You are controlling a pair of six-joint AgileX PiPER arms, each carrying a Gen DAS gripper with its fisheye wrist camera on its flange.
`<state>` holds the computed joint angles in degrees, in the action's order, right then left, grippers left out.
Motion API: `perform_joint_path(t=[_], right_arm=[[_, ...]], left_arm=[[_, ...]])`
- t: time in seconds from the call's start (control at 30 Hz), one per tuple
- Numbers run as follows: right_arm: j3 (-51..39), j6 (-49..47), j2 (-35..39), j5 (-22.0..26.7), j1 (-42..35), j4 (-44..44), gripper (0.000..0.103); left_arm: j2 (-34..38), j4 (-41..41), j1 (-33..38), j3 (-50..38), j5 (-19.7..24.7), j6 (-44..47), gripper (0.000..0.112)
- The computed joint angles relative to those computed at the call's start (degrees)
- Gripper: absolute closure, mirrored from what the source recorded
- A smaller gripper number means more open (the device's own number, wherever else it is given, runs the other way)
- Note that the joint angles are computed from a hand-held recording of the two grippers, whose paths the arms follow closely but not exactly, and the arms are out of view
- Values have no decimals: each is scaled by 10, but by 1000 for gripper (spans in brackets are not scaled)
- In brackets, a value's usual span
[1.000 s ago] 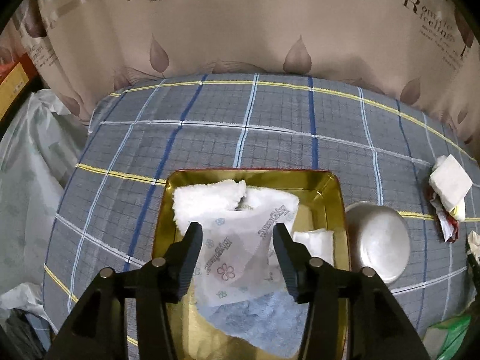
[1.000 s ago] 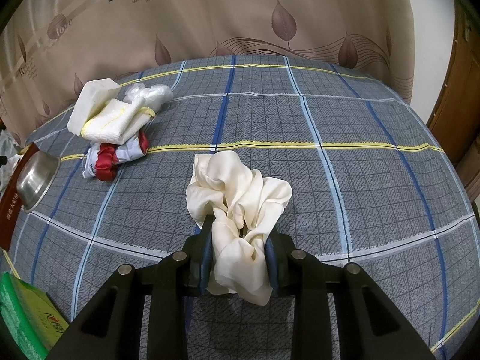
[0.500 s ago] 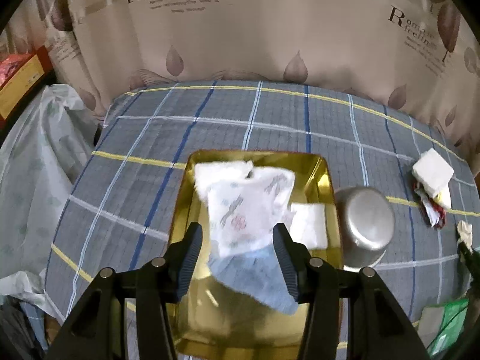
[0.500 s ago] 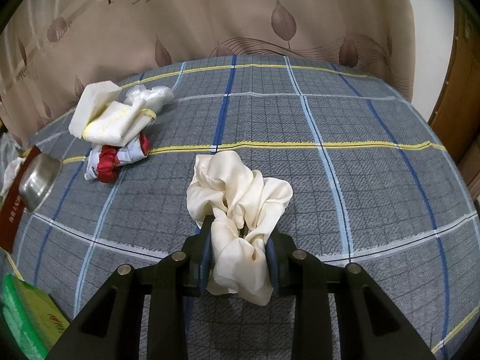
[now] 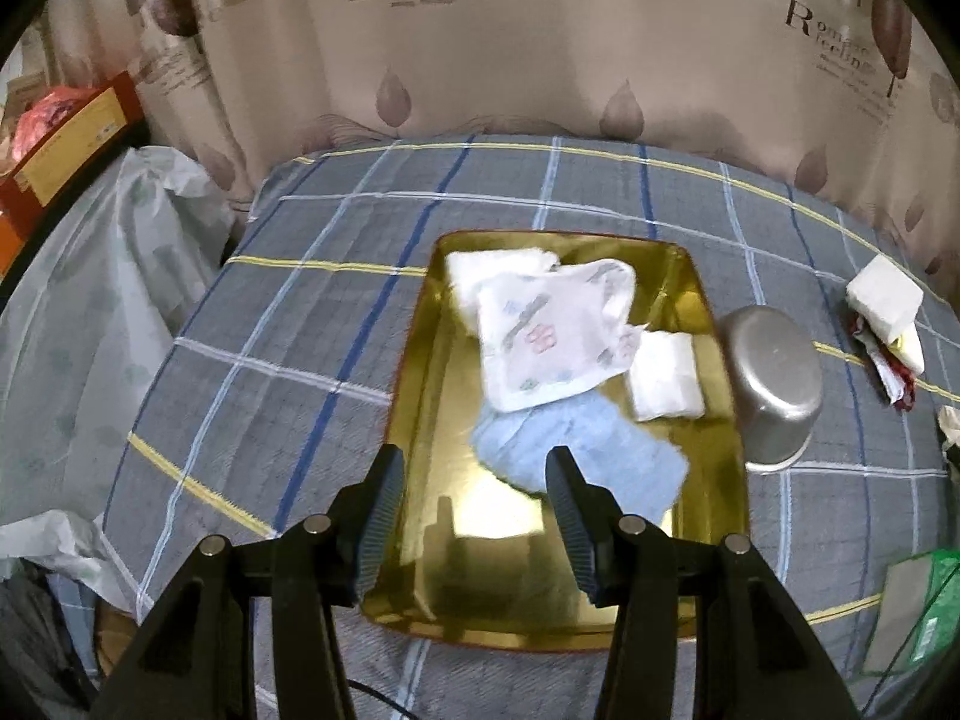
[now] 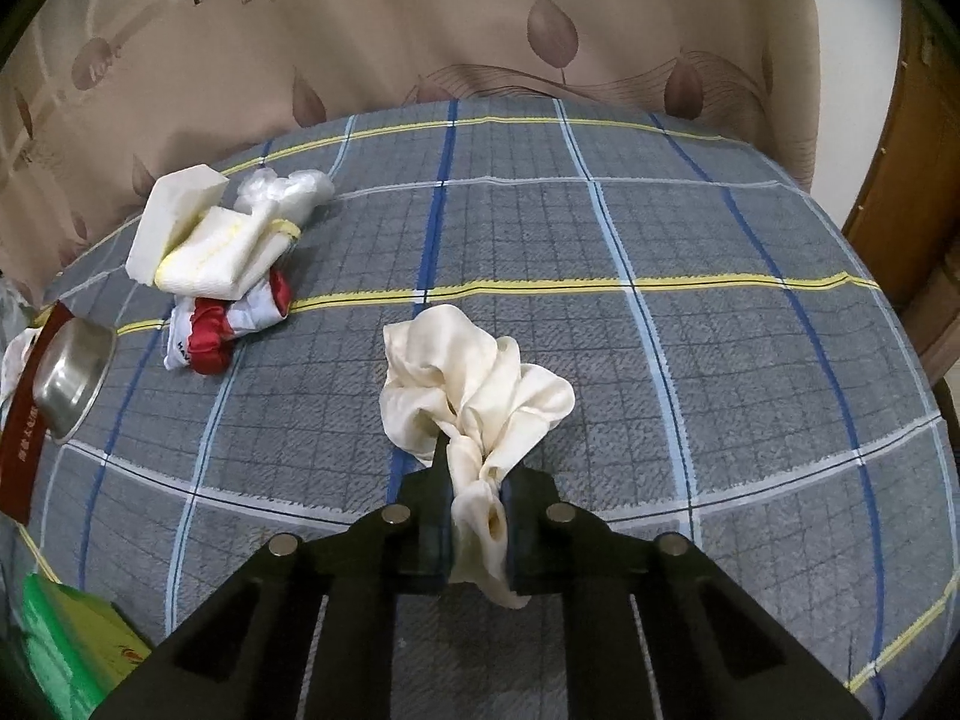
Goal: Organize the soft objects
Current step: 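Carry the cream cloth into the gold tray and open the right gripper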
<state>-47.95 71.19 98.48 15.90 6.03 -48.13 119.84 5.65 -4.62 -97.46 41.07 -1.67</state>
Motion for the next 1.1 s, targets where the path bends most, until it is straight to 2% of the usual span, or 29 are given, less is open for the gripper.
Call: perform_joint_path(t=[0.2,0.47,0.63,0.8,0.93,1.1], right_arm=[[-23,-44,-36,50,32,51,92],[-142,-148,-48,131,123,138,92],[-264,-230,10,172,198,199,92],[-399,-333,100,195,258,289,92],[-531,-411,197,225,297,365,92],[-726,-482,322,294,328,430,92]], left_arm=[[-30,31,19,65,-58,-31,62],[-49,33,53,109,-106,-57,62],[-60,90,67,129,-128,-119,62],[-65,56,94,133,-130,-108,62],[-64,78,108,130,-126,-144,62],[-64,40,127,124,-122,-127,62]])
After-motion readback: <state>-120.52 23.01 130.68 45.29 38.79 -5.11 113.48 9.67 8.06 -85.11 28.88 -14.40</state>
